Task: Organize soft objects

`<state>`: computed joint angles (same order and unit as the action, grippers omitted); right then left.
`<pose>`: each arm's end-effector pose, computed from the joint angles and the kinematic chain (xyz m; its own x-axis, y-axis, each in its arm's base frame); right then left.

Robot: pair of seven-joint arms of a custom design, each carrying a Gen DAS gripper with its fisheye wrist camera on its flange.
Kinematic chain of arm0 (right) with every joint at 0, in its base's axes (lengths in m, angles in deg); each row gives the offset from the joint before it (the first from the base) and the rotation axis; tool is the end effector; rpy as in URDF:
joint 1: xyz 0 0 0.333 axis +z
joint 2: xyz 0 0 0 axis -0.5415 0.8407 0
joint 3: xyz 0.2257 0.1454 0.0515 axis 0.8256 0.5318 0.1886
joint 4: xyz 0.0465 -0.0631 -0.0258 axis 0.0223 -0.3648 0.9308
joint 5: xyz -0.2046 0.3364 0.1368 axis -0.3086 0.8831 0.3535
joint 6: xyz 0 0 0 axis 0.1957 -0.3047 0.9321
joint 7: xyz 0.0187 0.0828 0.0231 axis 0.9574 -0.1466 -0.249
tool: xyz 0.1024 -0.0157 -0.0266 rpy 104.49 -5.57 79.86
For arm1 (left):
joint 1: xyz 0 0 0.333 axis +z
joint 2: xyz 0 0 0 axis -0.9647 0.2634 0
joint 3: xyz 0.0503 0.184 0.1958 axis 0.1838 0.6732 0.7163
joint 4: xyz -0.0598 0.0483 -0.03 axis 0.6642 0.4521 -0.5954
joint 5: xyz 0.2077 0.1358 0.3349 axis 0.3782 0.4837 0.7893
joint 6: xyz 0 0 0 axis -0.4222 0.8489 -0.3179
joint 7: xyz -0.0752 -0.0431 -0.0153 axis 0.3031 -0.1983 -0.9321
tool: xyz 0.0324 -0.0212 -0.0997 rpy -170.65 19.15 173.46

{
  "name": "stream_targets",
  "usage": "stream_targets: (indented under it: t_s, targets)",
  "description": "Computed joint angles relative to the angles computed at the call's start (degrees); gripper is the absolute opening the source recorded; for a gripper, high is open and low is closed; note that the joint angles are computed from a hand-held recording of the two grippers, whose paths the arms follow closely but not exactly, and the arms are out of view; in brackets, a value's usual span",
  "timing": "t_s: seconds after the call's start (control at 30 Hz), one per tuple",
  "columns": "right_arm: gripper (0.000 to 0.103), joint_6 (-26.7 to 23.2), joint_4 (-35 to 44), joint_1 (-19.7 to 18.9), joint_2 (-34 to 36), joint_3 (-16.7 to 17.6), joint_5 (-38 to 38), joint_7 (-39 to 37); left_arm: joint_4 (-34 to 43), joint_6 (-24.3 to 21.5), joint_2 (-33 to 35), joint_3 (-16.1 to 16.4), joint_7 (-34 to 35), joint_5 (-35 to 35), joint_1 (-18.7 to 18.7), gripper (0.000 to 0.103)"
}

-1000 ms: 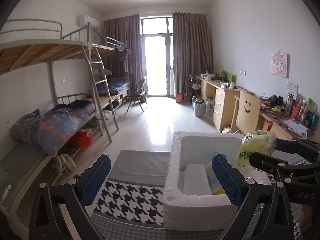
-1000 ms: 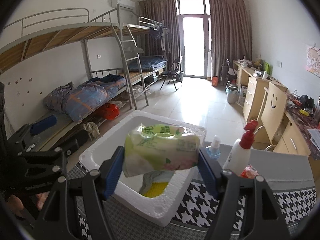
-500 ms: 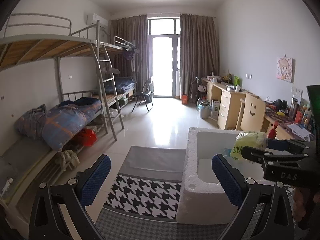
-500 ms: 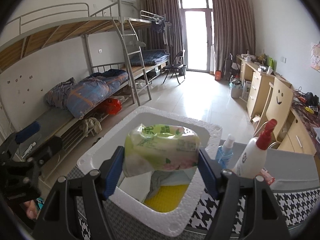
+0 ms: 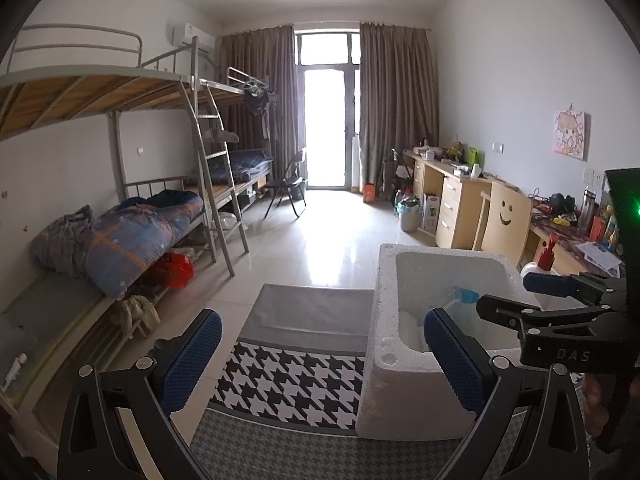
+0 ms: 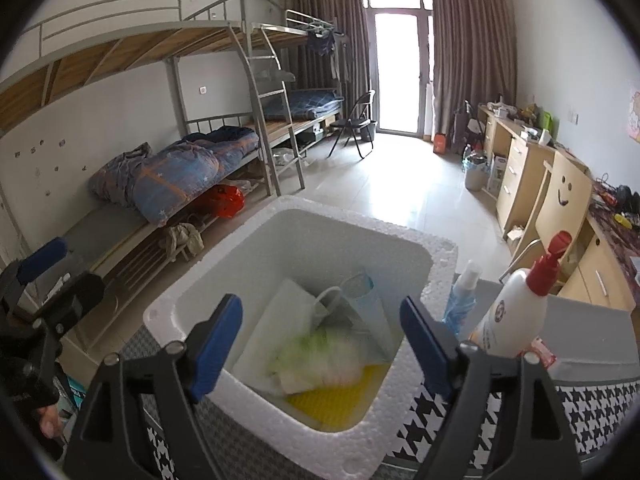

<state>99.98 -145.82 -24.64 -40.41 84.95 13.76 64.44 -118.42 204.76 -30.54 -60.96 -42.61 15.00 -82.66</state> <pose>0.7509 0.2218 0.4238 0.5478 -0.8343 -0.0625 -0.5282 -0.2870 -0.7991 0.6472 -0.1645 0.4193 0.1879 -0.9822 -0.0070 -0.4202 -0.0740 -0.9044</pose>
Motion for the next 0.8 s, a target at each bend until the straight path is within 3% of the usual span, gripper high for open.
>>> stream_targets:
  t_s: [0.27, 0.57, 0.8]
  targets:
    - [0.086, 4.1, -7.21, -2.38, -5.05, 2.5, 3.66, -4.09, -2.24, 0.88, -2.27, -0.46, -2.63, 2.44, 0.25, 0.102]
    - [0.097, 10.51, -17.19, -6.96, -11.84, 7.81, 13.91, -14.06, -5.31, 0.81, -5.13, -2.32, -4.84, 4.65, 0.92, 0.102]
    - [0.098, 13.28, -22.38, -9.38, -15.59, 10.94, 23.22, -23.56, -8.12, 1.55, -7.86, -3.56, -8.19, 8.06, 1.35, 0.102]
